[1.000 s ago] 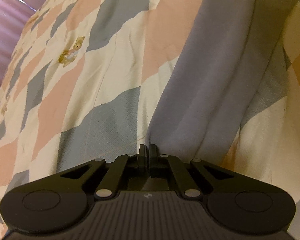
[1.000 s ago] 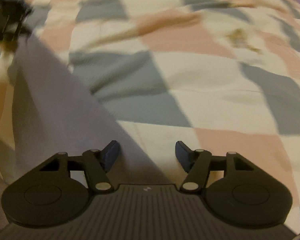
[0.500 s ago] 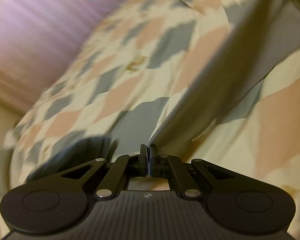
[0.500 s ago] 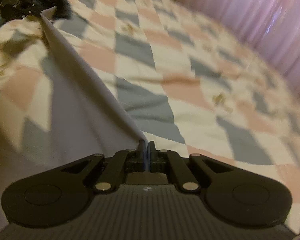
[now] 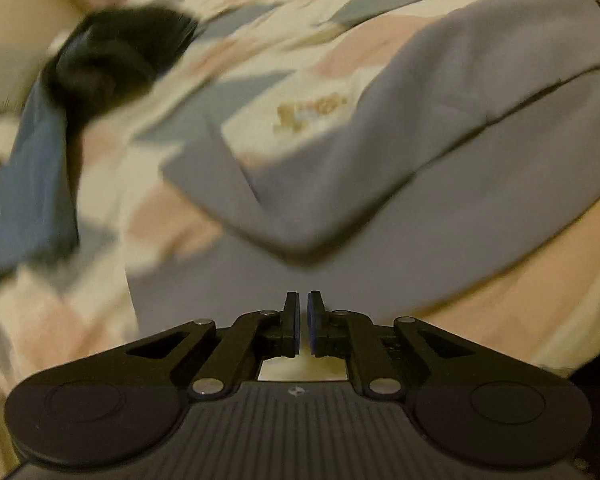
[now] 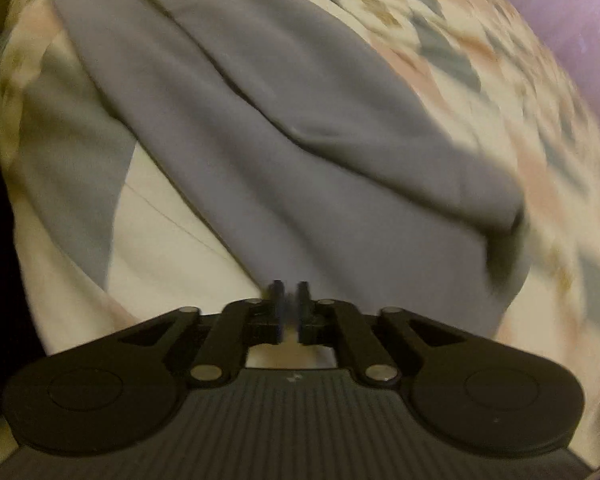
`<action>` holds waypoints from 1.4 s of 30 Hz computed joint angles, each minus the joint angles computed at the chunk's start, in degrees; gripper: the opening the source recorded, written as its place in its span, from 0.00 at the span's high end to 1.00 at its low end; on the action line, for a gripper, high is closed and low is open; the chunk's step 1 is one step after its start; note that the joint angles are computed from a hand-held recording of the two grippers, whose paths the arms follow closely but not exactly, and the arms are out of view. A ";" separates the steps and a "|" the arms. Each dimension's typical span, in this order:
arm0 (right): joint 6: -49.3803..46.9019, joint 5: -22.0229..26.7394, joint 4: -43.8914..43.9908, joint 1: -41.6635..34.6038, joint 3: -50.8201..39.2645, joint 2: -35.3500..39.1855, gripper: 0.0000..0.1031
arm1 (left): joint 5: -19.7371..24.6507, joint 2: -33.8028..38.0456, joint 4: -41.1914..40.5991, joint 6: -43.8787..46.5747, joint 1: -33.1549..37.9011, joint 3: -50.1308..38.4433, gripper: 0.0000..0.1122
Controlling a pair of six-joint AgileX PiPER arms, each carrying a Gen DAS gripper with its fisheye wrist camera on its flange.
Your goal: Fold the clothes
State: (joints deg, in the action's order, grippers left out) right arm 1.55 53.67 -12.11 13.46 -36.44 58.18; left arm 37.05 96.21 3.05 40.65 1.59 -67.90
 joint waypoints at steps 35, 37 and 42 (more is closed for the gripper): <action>70.93 -12.76 -7.48 -24.15 3.09 8.63 0.91 | 8.52 28.07 5.51 -30.47 -5.47 -38.79 0.52; 71.74 -14.65 -7.55 -25.21 3.49 5.81 0.63 | 10.64 31.17 7.04 -33.29 -5.46 -42.94 0.94; 60.34 -12.95 -8.86 -27.42 -3.44 6.75 0.51 | 7.16 27.68 4.83 -34.91 -2.94 -38.97 0.96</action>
State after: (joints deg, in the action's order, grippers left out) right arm 61.89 40.72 -20.97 -13.97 -39.87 64.93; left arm 44.21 123.90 7.88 5.74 -1.35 -106.87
